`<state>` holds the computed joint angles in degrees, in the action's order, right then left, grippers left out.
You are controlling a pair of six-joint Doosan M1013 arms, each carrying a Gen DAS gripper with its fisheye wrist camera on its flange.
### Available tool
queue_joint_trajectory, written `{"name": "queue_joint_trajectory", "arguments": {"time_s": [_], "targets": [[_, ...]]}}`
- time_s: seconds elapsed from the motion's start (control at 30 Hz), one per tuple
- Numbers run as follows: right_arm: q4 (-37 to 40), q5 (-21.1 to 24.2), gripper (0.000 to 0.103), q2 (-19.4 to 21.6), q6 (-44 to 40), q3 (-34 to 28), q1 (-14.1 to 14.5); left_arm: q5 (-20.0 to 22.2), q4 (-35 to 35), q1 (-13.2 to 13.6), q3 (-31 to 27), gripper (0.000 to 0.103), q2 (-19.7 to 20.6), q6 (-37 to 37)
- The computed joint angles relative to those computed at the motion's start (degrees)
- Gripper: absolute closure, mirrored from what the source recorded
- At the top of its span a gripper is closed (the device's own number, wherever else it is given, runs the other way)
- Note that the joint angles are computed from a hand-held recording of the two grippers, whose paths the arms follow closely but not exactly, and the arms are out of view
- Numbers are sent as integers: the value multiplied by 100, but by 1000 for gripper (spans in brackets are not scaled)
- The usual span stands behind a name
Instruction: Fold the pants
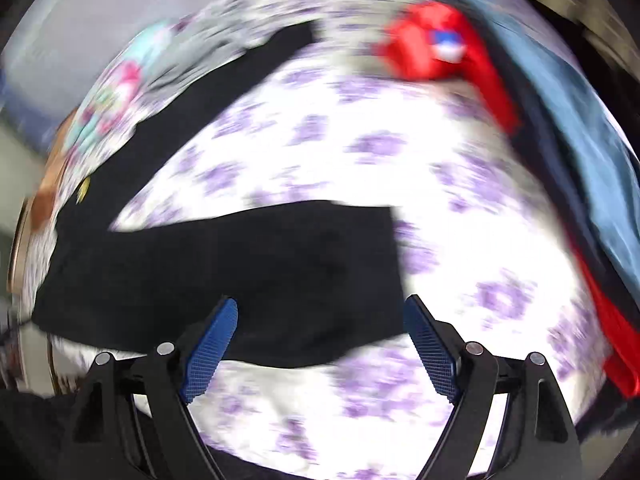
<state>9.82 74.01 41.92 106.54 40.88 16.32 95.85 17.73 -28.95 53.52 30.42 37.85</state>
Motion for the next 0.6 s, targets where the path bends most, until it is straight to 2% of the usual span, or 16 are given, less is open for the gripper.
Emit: {"name": "queue_joint_trajectory", "arguments": {"time_s": [0.1, 0.13, 0.17, 0.23, 0.3, 0.33, 0.37, 0.43, 0.6], "targets": [[297, -378, 18, -227, 160, 594, -205, 238, 302, -102, -276, 35, 92, 20], [464, -528, 21, -265, 126, 742, -247, 315, 354, -135, -490, 36, 190, 141], [653, -641, 25, -281, 60, 847, -292, 337, 452, -236, -464, 36, 151, 204], [1086, -877, 29, -257, -216, 978, -339, 651, 667, -360, -853, 32, 369, 645], [1640, -1023, 56, -193, -682, 1013, -377, 1233, 889, -397, -1222, 30, 638, 1036], [1896, -917, 83, -116, -853, 917, -398, 1449, 856, -364, -1399, 30, 766, 1100], [2082, -800, 93, -68, -993, 852, -415, 1652, 822, -342, -1605, 31, 894, 1096], [2168, -688, 94, -59, -1197, 750, -422, 1840, 788, -314, -1977, 31, 1087, 949], [2530, -754, 95, -321, -1629, 877, -634, 1373, 819, -454, -2435, 30, 1290, 783]]}}
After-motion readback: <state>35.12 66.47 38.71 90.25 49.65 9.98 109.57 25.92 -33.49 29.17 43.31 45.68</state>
